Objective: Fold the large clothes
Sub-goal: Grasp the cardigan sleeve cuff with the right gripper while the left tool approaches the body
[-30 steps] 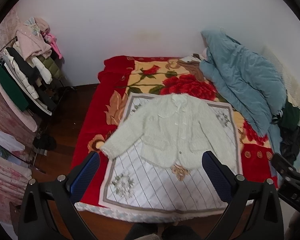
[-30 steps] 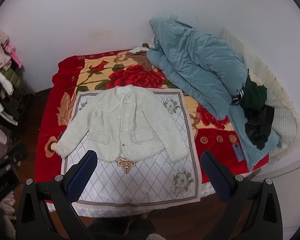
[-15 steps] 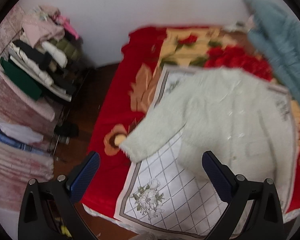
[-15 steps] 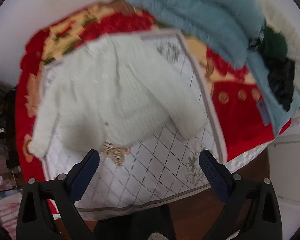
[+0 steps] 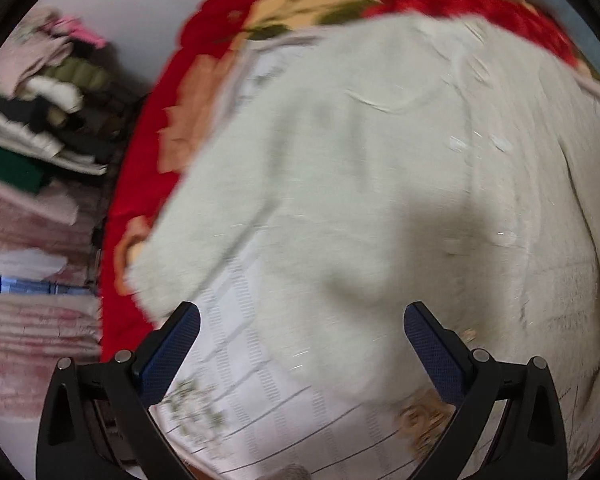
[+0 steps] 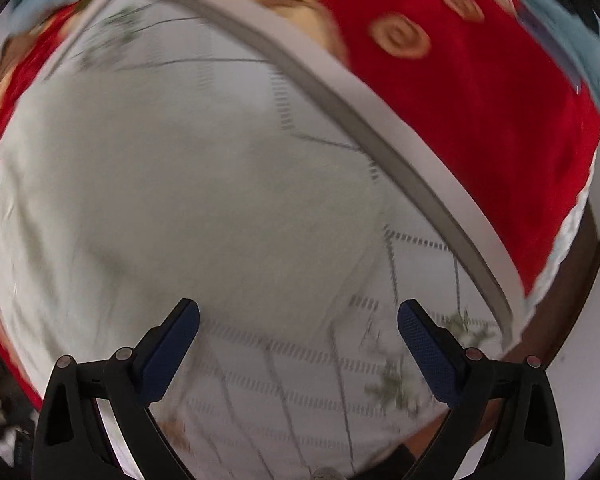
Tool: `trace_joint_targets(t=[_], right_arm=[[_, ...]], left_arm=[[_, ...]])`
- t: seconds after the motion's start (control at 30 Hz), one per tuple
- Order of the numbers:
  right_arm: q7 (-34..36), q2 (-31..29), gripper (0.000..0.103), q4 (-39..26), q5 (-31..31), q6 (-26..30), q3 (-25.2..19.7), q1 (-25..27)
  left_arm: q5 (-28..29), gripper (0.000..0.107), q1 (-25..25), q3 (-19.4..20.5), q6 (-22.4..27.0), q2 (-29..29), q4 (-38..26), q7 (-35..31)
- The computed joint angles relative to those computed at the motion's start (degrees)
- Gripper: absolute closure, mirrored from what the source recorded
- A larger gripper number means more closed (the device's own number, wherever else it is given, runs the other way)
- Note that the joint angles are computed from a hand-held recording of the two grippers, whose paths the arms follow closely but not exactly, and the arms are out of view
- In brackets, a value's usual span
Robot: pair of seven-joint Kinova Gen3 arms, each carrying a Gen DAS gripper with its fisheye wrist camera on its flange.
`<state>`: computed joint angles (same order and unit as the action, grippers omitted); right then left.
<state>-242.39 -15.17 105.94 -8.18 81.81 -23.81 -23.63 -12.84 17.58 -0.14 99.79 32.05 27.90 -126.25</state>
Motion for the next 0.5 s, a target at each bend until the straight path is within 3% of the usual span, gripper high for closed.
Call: trace_joint_targets(t=[0.23, 0.33, 0.43, 0.47, 0.5], right_arm=[[0.76, -7.86, 0.004, 16.12, -7.78, -14.96, -12.52, 18.07], [2.30, -8.48, 0.013, 20.08, -9.58, -21.95, -17.41, 24.47], [-0.65, -4.62, 0.038, 20.51, -5.49, -24.57, -17.46, 22.13], [-2.32, -3.37, 0.057, 20.39, -3.81, -24.63, -16.99, 20.38], [-4.35, -2.42, 0.084, 20.32, -2.26, -24.80, -17.47, 19.36]], left_arm=[[-1.76, 0.005, 5.42, 2.36, -9.78, -5.10, 18.20, 1.43], [-2.85, 0.005, 7.05, 3.34, -12.01, -6.04, 21.74, 1.31], [-3.65, 0.005, 8.57, 4.10, -12.96, -6.01, 23.01, 1.22], [-3.82, 0.005, 8.96, 4.23, -13.45, -6.03, 23.41, 1.35], [-3.90, 0.005, 9.28, 4.38, -13.84, -6.17, 23.80, 1.36]])
